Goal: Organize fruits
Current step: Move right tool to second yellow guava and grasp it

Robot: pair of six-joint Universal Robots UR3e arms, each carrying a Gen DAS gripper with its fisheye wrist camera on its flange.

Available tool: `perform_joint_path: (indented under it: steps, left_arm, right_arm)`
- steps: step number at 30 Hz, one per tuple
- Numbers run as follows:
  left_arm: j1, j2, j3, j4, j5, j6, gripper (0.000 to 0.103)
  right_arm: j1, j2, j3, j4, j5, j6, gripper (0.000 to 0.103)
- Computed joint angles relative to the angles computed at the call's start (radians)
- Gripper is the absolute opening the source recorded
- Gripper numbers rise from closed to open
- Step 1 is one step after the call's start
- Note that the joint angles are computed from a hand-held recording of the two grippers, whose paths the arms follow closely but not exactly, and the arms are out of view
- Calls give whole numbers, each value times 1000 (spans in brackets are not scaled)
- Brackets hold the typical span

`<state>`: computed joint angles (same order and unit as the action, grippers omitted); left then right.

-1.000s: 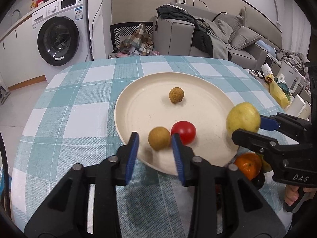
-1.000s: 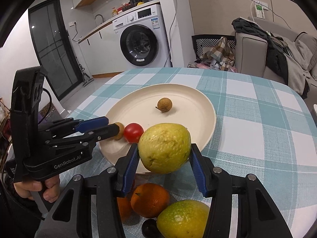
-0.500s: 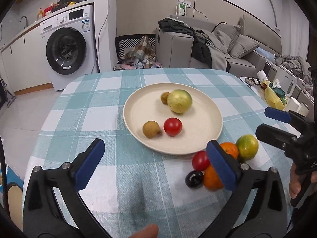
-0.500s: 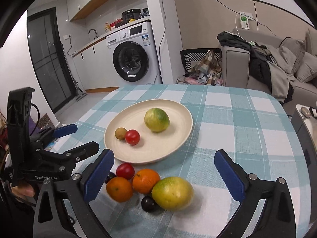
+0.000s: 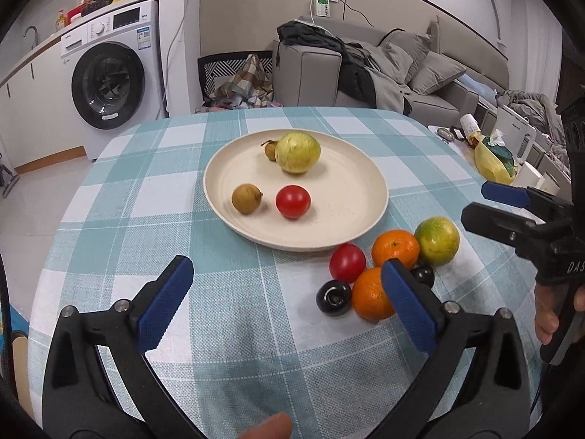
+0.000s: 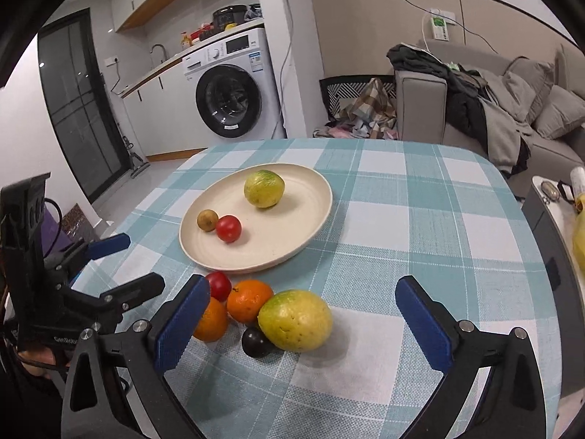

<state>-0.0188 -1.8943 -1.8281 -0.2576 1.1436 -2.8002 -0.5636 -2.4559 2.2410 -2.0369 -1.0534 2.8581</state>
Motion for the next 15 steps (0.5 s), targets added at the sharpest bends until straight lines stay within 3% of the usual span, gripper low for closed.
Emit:
perform_joint_path:
  steps: [5,9,15]
  left_arm:
    - [-14,-20,8,-22,1,14,102]
    - [-26,-34,14,-22,9,22,102]
    - [-40,-41,16,-36,2,55,102]
  right_arm:
    - [-38,-32,16,57,4,-14,103]
    - [-112,-105,48,145,35,-98,103]
    - [-141,-68,48,218,55,-150,103]
